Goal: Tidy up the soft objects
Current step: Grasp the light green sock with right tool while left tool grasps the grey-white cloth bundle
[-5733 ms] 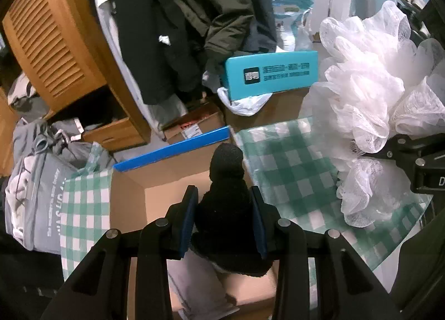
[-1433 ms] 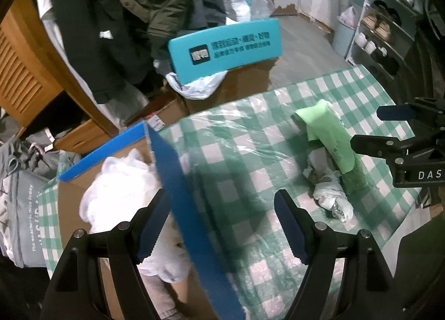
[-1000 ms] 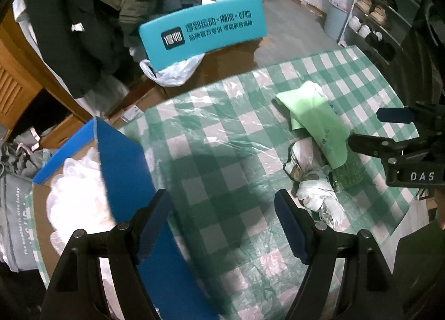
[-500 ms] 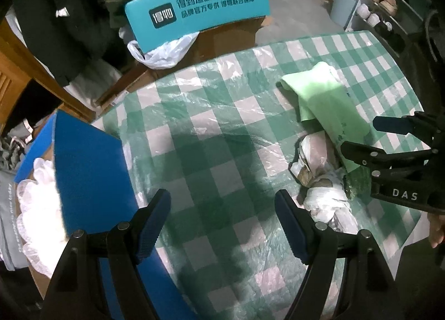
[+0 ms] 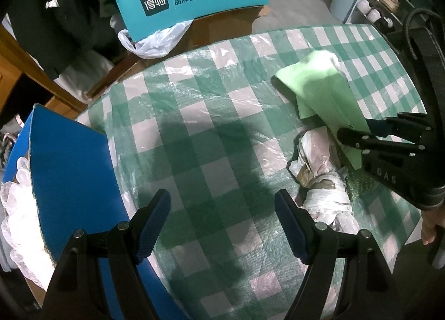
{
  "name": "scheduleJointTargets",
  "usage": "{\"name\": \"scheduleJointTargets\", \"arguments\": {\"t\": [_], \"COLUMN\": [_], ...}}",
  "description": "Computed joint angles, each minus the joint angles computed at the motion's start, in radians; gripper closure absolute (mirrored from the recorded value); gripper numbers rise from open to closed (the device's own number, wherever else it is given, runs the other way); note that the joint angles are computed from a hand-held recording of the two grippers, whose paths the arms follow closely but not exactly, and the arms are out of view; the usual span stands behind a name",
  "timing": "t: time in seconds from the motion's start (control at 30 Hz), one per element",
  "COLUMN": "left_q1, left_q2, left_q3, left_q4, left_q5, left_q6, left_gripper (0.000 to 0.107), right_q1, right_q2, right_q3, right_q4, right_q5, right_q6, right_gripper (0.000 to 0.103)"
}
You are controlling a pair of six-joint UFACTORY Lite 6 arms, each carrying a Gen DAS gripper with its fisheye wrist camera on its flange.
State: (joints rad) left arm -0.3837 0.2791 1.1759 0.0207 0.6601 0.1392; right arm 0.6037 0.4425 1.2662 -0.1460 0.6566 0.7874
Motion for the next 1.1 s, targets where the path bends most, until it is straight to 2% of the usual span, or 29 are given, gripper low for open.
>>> {"name": "scheduleJointTargets", "arguments": {"t": [0.03,0.17,0.57,0.83,1.1], "left_q1": [0.0,-0.003,-0.048,-0.102,-0.159], "left_q2": [0.0,-0.004,-0.058,-0.101,-0.086], "left_q3": [0.001,0.005,-0.022,-0.069,-0.065], "left_q4": [-0.002,-0.011,-0.008,0.031,0.019], "left_q5": [0.001,0.007,0.021,0.02,0.032], "left_q6": [0.002,0.01,-0.004,-0.041,-0.071], "left_gripper": [0.028,0.028,0.028,0.025,0.025], "right_q1": [-0.003,-0.001,0.003,0.058,0.04], "right_q2": [-0.009,-0.044,-0.257,-0.312,-0.385], "right_q3": [-0.01,-0.024,-0.125,-0.222,-0.363], "right_q4": [0.006,0.004,0.071,0.083,0.104], "right_q5": [-0.009,-0.014,-0.009,0.047,0.061], "right_q6": [-0.006,-0.001,0.001,0.016,0.006], "right_gripper": [0.086,0.089,0.089,0.089,0.089]}}
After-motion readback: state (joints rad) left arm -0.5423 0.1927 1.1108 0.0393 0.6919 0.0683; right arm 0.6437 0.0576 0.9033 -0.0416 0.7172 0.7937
